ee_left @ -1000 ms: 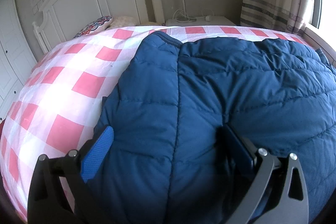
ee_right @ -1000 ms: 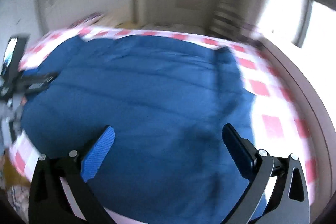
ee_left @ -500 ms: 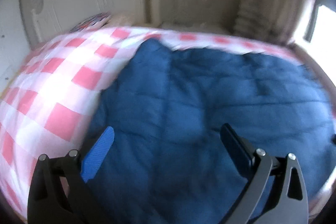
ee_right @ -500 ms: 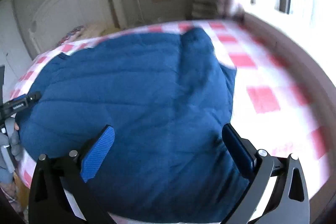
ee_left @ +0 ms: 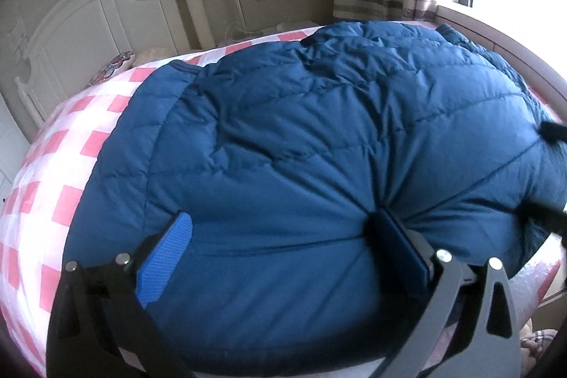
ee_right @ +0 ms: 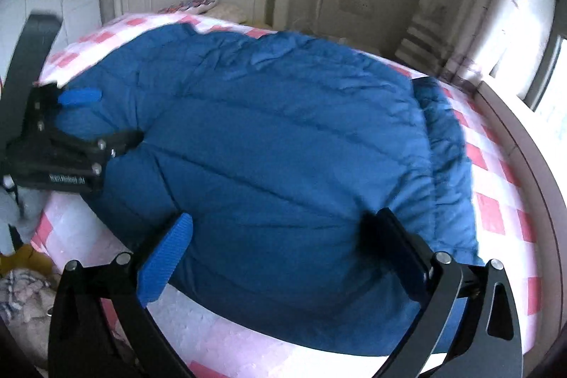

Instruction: Fold large clothes

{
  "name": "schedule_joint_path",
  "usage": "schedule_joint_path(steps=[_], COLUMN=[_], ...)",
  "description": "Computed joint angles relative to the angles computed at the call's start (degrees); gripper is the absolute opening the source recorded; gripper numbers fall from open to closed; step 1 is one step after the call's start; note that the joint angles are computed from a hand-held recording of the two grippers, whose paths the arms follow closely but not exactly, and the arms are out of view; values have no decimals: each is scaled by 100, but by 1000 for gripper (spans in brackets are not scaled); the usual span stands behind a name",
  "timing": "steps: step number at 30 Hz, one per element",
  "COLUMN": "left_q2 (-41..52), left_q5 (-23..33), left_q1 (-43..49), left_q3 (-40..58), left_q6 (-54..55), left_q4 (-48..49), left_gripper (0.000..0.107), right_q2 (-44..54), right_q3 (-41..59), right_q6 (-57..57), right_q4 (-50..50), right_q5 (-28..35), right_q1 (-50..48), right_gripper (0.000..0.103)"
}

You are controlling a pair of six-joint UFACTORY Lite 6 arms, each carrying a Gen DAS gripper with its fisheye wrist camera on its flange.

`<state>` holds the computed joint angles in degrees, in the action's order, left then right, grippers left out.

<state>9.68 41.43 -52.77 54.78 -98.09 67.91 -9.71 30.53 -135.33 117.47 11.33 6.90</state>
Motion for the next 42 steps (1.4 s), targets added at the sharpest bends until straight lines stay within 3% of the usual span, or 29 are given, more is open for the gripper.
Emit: schedule_joint_path(steps=[5, 9, 11, 14, 17, 19, 21, 25, 28, 31, 33, 35, 37, 42], left_q2=[-14, -31, -45, -56, -291, -619, -771, 144, 1515, 2679, 3011, 2860, 2694, 2812], left_q5=[-72, -73, -80, -105, -326, -690, -644, -560, -175, 18, -229, -747, -1161, -1110], left_q1=[44, 56, 60, 52, 246, 569, 821, 1696, 2334, 2781, 3088, 3442, 3610, 3558], left_q3=[-26, -50, -66, -74, -167, -81, 169, 1694, 3278, 4615, 4943, 4641, 4297, 4365], left_q6=[-35, -33, -37, -68, 251, 1088, 1453, 2774, 3834, 4828, 5383, 5789, 5956, 5755], left_q4=[26, 39, 45, 54, -108, -714, -822, -1284, -1910, -2548, -3075, -3864, -4200, -3983], left_gripper=[101, 101, 101, 101, 101, 101, 101, 101, 101, 101, 101, 101, 101, 101], right_q2=[422, 1252, 1316, 1357, 1232, 975, 692, 1202, 2816, 4320, 5121, 5730, 5965, 5606], right_q3=[413, 647, 672, 736, 911, 1084, 1200, 2467, 4254, 6053, 7248, 8024, 8216, 7455], right_q6=[1678, 1333, 1052, 1307, 2322, 3207, 3711, 6109, 7908, 9707, 10575, 10623, 10018, 8391], right_q4=[-1697, -1717, -1380, -1637, -2537, -3358, -3784, -5845, -7629, -9269, -9920, -9612, -8498, -6184], right_q5=[743, 1768, 1612, 1601, 1353, 1040, 967, 584, 439, 830, 1443, 1810, 2068, 2135], right_q1=[-1490, -2261, -2131, -2128, -2043, -1827, -1657, -779, -48, 207, 191, -23, -405, -1108], right_gripper=[98, 99, 99, 99, 98, 98, 98, 98, 98, 98, 98, 98, 98, 98])
